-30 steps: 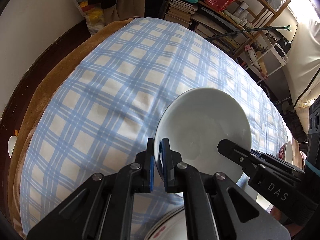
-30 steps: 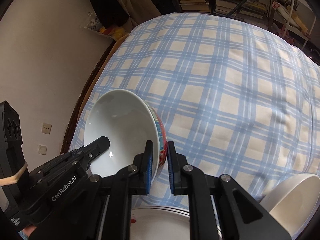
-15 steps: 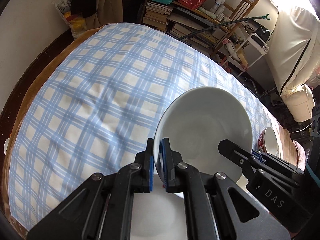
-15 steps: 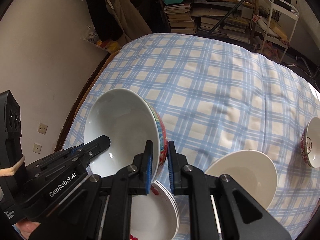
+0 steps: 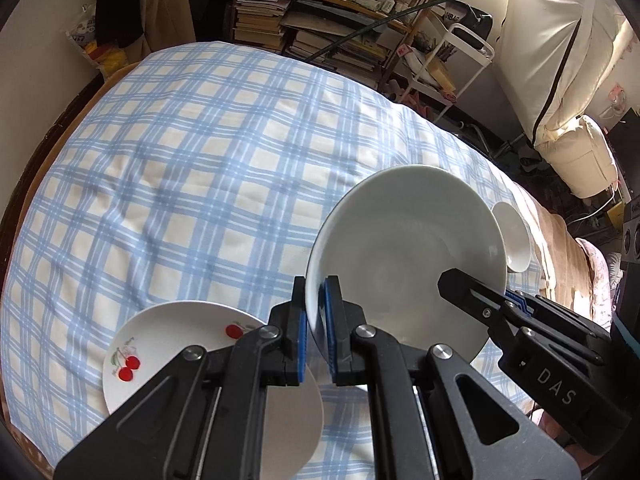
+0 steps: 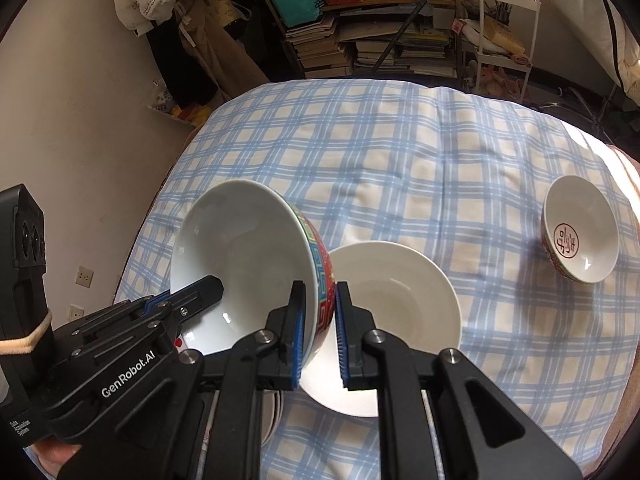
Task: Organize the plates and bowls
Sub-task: 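Lower the white bowl into the red-patterned bowl with both grippers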
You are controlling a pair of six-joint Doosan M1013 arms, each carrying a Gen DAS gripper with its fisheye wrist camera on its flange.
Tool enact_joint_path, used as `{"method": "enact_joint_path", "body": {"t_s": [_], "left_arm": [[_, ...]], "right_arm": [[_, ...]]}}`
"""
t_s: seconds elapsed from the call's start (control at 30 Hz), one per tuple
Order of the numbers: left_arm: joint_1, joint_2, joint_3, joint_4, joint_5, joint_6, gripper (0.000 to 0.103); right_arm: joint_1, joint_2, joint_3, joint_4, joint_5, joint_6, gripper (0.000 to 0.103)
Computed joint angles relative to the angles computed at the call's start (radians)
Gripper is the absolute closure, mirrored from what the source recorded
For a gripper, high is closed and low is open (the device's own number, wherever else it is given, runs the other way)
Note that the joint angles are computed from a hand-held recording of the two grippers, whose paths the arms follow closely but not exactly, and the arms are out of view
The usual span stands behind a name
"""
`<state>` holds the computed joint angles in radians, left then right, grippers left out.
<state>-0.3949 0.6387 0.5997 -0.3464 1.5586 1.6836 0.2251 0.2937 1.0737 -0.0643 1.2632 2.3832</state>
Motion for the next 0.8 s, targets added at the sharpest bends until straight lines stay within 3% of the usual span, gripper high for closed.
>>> {"method": "enact_joint_path", "body": {"t_s": [0.33,0.8], "left_arm": [[-0.035,-0.038,0.073,0.045,-0.014,0.025,0.094],[-0.069,-0.025,0.069,0.125,0.011,0.047,0.094]], "right_arm": [[-0.006,-0.063,0.105,-0.002,-0.035,0.013,0.088],[-0.026,-0.086,0.173,0.04,-0.076,0.007,0.088]]}}
